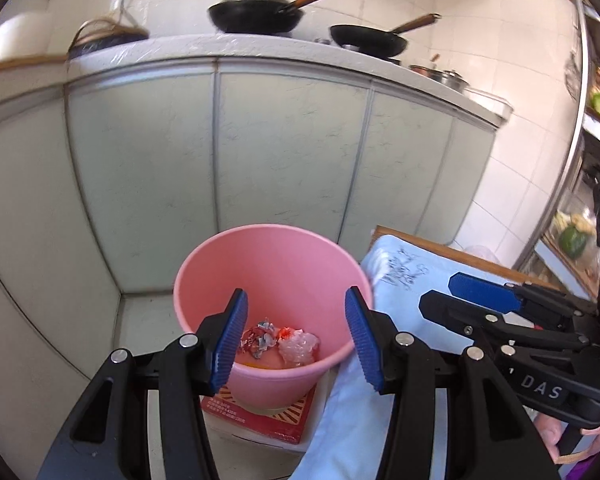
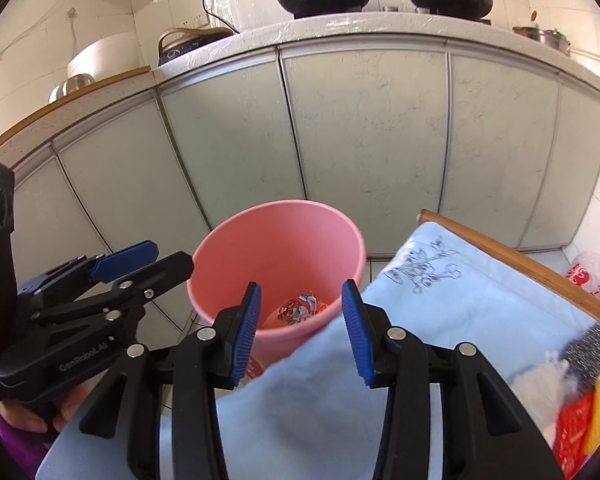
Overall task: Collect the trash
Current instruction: 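Move both open tools back over the remaining table items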
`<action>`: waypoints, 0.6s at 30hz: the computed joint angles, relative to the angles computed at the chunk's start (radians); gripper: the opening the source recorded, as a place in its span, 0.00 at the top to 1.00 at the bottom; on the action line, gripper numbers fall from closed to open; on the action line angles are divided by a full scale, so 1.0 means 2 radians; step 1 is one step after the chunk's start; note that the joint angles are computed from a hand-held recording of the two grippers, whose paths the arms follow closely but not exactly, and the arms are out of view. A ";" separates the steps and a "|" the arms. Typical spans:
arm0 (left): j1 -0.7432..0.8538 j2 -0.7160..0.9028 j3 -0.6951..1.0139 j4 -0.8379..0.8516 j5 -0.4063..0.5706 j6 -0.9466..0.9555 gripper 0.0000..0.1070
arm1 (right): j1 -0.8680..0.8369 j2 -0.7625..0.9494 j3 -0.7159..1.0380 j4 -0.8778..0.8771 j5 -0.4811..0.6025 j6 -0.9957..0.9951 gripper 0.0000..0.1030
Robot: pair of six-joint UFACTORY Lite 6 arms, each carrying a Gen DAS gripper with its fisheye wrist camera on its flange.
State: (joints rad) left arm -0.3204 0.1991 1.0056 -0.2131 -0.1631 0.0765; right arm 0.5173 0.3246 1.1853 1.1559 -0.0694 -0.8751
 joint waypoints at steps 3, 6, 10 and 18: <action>-0.021 -0.022 -0.017 -0.046 -0.004 0.051 0.53 | 0.004 -0.041 -0.042 -0.001 -0.009 0.008 0.59; -0.040 -0.032 -0.021 -0.128 -0.004 0.129 0.53 | 0.008 -0.079 -0.082 0.053 -0.022 -0.043 0.59; -0.054 -0.040 -0.024 -0.119 0.010 0.114 0.53 | 0.009 -0.125 -0.134 0.121 -0.034 -0.104 0.59; -0.090 -0.042 -0.024 -0.050 0.022 0.051 0.53 | -0.017 -0.244 -0.269 0.181 -0.050 -0.141 0.59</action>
